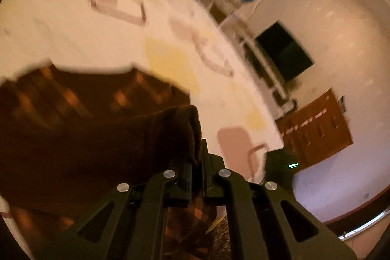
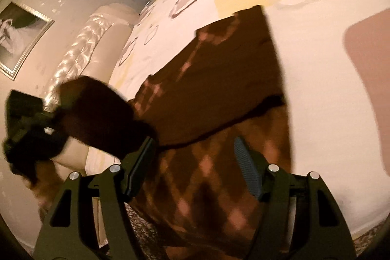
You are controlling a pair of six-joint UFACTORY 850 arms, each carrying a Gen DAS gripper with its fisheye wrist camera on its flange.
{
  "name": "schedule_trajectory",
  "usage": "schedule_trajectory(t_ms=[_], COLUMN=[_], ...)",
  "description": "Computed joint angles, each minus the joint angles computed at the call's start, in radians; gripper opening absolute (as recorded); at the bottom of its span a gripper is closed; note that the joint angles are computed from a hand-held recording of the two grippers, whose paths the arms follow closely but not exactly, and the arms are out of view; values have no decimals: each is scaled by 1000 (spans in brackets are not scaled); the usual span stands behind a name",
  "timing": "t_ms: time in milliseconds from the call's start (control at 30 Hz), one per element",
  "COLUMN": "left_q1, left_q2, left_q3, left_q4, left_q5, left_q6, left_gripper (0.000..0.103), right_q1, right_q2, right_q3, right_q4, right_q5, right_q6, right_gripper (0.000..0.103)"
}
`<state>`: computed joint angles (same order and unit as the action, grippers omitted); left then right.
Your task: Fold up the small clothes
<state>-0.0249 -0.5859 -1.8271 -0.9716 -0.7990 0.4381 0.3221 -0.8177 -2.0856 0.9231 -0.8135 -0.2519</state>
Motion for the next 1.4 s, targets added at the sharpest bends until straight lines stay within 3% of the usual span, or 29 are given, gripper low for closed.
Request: schedule_trajectory(t_ms=[167,300,367,400,433,467,633,800,867,900,933,967,1033,1167,1267,1333,1400], left_q1=[-57,-60,-50,-44,-35,-23,43,103,122,129,134,139,147,134,142,158,182], left_q2=[-136,-37,41,80,114,154,261,312,315,314,315,316,317,323,328,323,317], left_q3=[-77,75,169,209,249,294,424,512,527,531,535,541,549,555,572,577,585], left_q4=[126,99,40,38,13,-14,11,88,89,87,101,113,114,363,483,463,351], left_q5=[14,115,171,199,232,268,331,378,385,387,391,396,394,450,478,472,458], left_q6=[-147,-107,-6,14,52,85,57,-31,-50,-53,-70,-89,-99,-284,-394,-408,-354], left_gripper=[5,8,22,40,51,54,58,60,60,60,60,60,60,61,64,64,64], right_q1=[-32,-41,-41,-37,-33,-30,2,31,34,37,39,40,39,25,18,8,-3], right_q2=[10,3,-5,-17,-31,-44,-125,-177,-183,-192,-210,-236,-245,-150,-106,-96,-92], right_q3=[50,52,40,21,0,-19,-132,-218,-228,-246,-278,-324,-341,-196,-122,-88,-53], right_q4=[70,103,121,119,110,102,73,-35,-55,-84,-113,-139,-140,-58,-126,-134,-72], right_q5=[-6,-26,-36,-49,-61,-69,-102,-49,-40,-40,-54,-85,-96,12,62,68,58], right_q6=[-16,-19,-36,-36,-30,-23,33,156,184,214,241,266,281,176,195,212,176], right_gripper=[67,67,67,67,67,67,67,66,59,42,16,13,11,10,9,9,9])
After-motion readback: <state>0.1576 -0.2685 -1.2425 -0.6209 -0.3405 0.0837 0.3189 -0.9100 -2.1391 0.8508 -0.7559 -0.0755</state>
